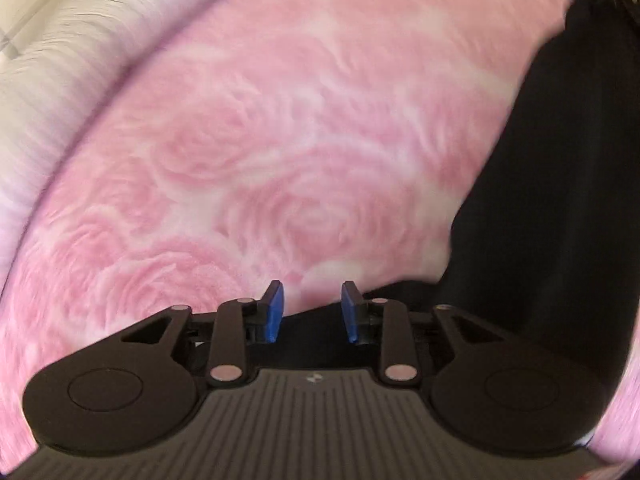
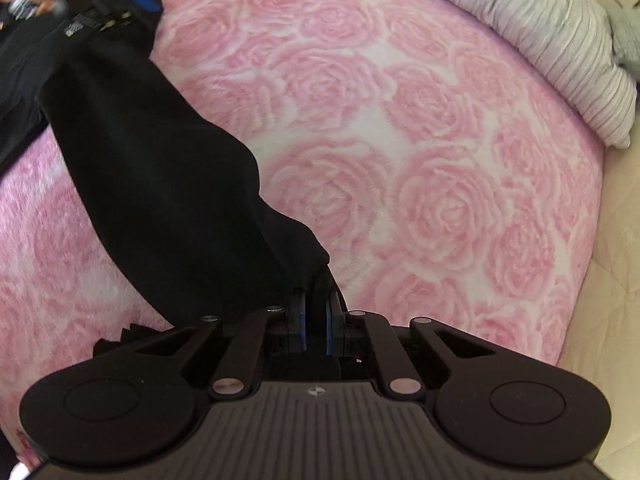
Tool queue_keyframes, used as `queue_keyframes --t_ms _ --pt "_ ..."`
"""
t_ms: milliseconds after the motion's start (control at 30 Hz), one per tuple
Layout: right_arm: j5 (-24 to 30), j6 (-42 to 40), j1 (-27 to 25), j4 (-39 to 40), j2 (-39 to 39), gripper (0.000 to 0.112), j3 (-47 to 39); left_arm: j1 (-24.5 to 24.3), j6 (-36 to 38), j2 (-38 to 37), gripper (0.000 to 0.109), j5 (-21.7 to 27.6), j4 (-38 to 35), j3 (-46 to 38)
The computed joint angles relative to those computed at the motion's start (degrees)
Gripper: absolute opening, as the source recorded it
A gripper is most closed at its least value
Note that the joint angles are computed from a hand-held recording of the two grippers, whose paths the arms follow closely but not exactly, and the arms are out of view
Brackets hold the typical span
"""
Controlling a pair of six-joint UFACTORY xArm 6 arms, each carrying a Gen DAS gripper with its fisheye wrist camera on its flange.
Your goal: Fold clothes
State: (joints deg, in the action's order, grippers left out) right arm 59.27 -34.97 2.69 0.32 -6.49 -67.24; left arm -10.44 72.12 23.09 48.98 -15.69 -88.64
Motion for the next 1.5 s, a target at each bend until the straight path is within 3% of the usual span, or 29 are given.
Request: queue_keyframes --t_ms 100,167,233,267,300,367,500,700,833,1033,1200,1300,1400,1500 --pt "-1.11 0.16 0.54 -0.47 -1.46 0.007 2.16 0.36 8.47 2.34 0.035 5.90 1.78 -3.26" --pt "-0.80 0.71 0.39 -0.09 -1.52 0.007 2.23 0.25 11.71 2.26 0.034 6.14 2.33 -2.73" --pt "-0.86 1.39 0.21 0.32 -1.55 0.007 2.29 -0.02 12.20 2.05 0.026 5.81 3.20 -1.95" --pt "-1.01 1.54 0.21 0.30 -1.47 0.007 2.20 -0.15 12.15 1.47 0.010 4.74 3.45 -0.93" --pt "-1.18 1.65 0.23 0.22 -1.35 0.007 2.07 -0.28 11.93 0.65 0.001 3.20 3.60 0.40" --pt "-3.17 2.00 0.31 0.05 -1.83 0.006 2.23 0.19 10.66 -1.41 0.001 -1.64 1.64 3.48" --pt "-8.56 5.34 0.15 -0.80 -2.54 0.007 2.42 2.36 -1.47 -3.89 0.001 -10.91 1.11 7.99" --pt "-3.06 8.54 -0.32 -2.21 5.39 0.010 -2.46 2.54 -19.24 -5.18 0.003 -19.24 7.93 13.93" --pt "-2.78 14.18 -0.81 -5.25 6.58 0.037 -2.67 2.27 -24.94 -6.22 0.008 -17.87 7.47 13.19" --pt "-2.91 16.75 -4.05 -1.77 6.69 0.040 -4.58 1.43 -22.84 -11.80 0.010 -18.92 -0.75 16.45" --pt "-0.90 14.43 -6.13 4.03 11.62 0.042 -8.76 -1.09 -18.61 -19.62 0.013 -15.75 -8.77 23.27" --pt "0.72 14.04 -5.35 2.08 14.25 0.042 -9.94 -3.60 -19.64 -23.74 0.015 -14.24 -7.50 28.63" --pt "1.04 16.04 -4.14 -2.06 15.26 0.042 -10.19 -5.55 -27.15 -24.87 0.016 -13.64 -2.50 31.82" --pt "-3.22 17.00 -3.33 -1.29 11.50 0.042 -6.78 -6.88 -33.50 -28.74 0.016 -14.96 0.66 35.69"
